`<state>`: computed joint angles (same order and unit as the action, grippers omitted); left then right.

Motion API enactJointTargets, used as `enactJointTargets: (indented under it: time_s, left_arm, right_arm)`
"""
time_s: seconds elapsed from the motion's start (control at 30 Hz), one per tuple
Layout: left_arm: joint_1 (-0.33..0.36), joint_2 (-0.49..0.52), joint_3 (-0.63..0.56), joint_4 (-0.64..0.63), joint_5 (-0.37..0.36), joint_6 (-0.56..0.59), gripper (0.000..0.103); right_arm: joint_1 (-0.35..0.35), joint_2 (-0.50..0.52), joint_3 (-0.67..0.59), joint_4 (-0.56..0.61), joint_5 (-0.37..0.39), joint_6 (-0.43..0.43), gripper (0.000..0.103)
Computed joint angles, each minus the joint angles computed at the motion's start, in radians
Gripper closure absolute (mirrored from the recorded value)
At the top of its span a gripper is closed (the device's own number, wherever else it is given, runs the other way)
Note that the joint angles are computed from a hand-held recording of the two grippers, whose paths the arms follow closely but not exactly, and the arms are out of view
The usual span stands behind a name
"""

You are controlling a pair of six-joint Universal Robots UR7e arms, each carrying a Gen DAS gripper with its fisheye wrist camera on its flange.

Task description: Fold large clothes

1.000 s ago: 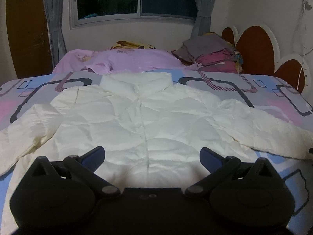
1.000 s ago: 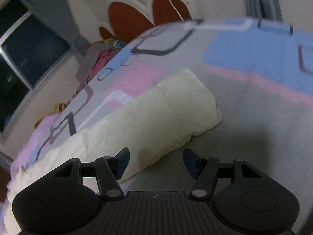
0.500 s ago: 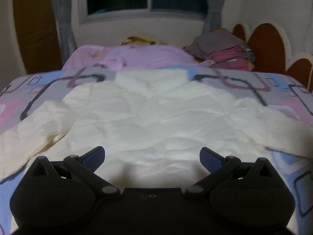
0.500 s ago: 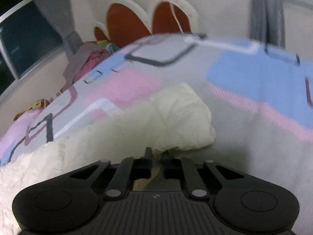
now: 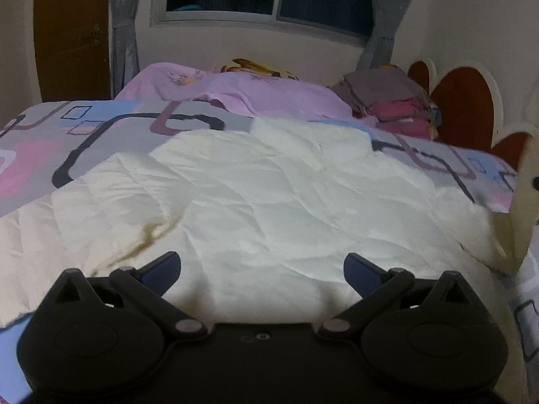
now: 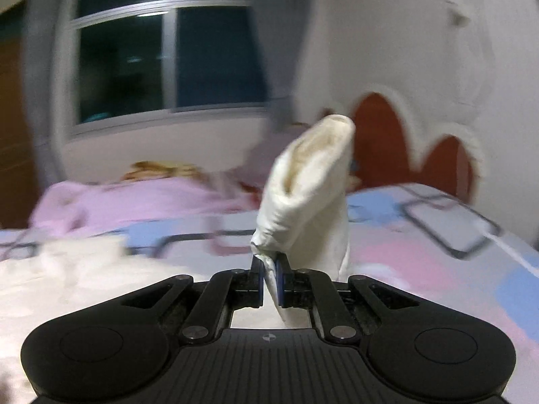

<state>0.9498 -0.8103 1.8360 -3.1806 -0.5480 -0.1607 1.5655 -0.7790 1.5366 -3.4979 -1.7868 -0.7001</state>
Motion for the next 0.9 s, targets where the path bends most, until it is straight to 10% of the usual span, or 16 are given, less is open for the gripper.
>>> enactJointTargets:
  time_s: [0.37,0.5,0.6,0.7,0.83,0.9]
  left_arm:
    - [0.073,-0.083,0.061,-0.027,-0.106,0.009,0.037]
    - [0.086,-0.086,0.068,-0.025,-0.116,0.009,0.034]
    - [0.097,-0.081,0.063,-0.04,-0.145,-0.001,0.004]
    - [0.115,-0.067,0.039,-0.064,-0.229,0.001,0.008]
    - [0.155,-0.014,-0.044,-0.031,-0.385,-0.009,0.026]
    - [0.171,0.021,-0.09,-0.016,-0.453,-0.014,0.026]
  right_arm:
    - [0.12,0.21,-0.02,0.156,-0.018,-0.079,0.096]
    - [0.125,0.26,-0.052,0.247,-0.036,-0.098,0.096]
    - [0.128,0.276,-0.057,0.265,-0.08,-0.162,0.096]
    - [0.116,0.243,-0.007,0.215,-0.047,-0.194,0.094]
    - [0.076,0.155,0.086,0.137,-0.03,-0.178,0.032]
    - [0.049,0.106,0.122,0.139,-0.009,-0.178,0.029]
